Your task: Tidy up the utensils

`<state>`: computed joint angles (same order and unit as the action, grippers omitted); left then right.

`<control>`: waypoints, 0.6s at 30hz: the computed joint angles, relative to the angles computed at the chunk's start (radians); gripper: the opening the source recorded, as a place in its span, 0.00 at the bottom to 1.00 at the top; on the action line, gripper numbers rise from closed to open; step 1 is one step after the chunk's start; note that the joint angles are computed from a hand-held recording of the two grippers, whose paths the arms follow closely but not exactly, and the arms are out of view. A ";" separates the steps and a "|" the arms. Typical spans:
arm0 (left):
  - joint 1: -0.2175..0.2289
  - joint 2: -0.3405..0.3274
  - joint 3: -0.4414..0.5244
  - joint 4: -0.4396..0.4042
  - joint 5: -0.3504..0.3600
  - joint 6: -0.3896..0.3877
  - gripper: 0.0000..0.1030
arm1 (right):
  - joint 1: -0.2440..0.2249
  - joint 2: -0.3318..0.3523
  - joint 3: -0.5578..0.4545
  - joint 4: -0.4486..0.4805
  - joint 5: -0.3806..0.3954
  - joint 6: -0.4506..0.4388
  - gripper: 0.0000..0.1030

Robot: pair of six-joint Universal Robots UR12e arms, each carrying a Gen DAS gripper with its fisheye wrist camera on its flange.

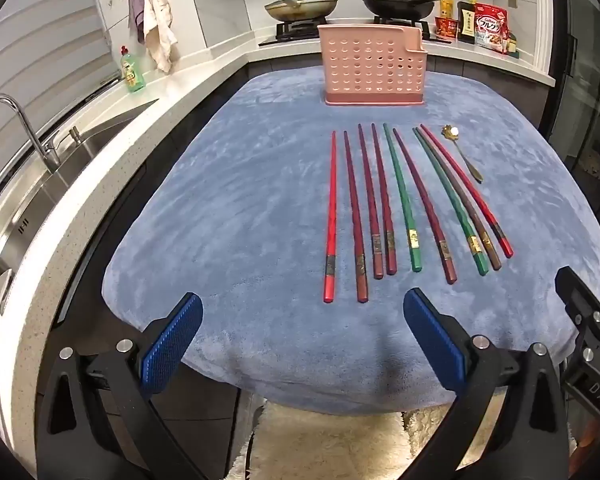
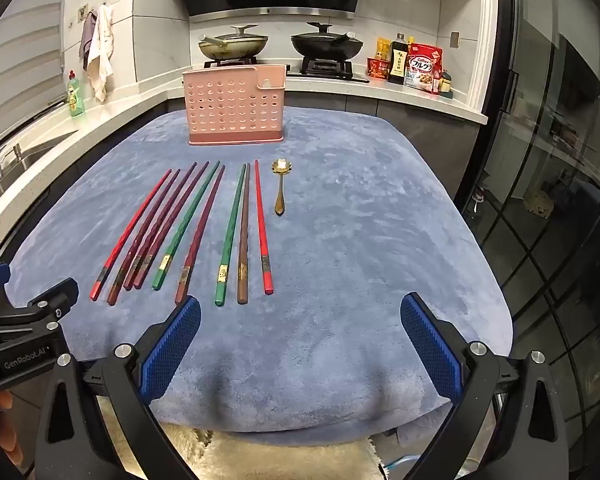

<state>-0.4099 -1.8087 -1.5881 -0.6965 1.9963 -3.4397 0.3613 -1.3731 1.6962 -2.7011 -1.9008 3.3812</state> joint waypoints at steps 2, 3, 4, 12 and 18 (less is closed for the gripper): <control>0.003 0.002 -0.003 0.010 -0.011 -0.011 0.93 | -0.001 0.000 0.000 0.001 0.003 0.001 0.93; 0.004 0.003 -0.004 0.011 -0.014 -0.017 0.93 | -0.001 0.001 0.000 0.001 0.005 0.002 0.93; 0.010 0.004 -0.003 0.007 -0.035 -0.023 0.93 | -0.001 0.001 0.000 0.002 0.006 0.002 0.93; -0.003 0.004 -0.015 0.059 0.003 -0.009 0.93 | -0.002 -0.005 0.007 0.003 0.005 0.002 0.93; 0.000 0.004 -0.008 0.020 -0.021 -0.011 0.93 | -0.001 -0.003 0.005 0.005 0.006 0.006 0.93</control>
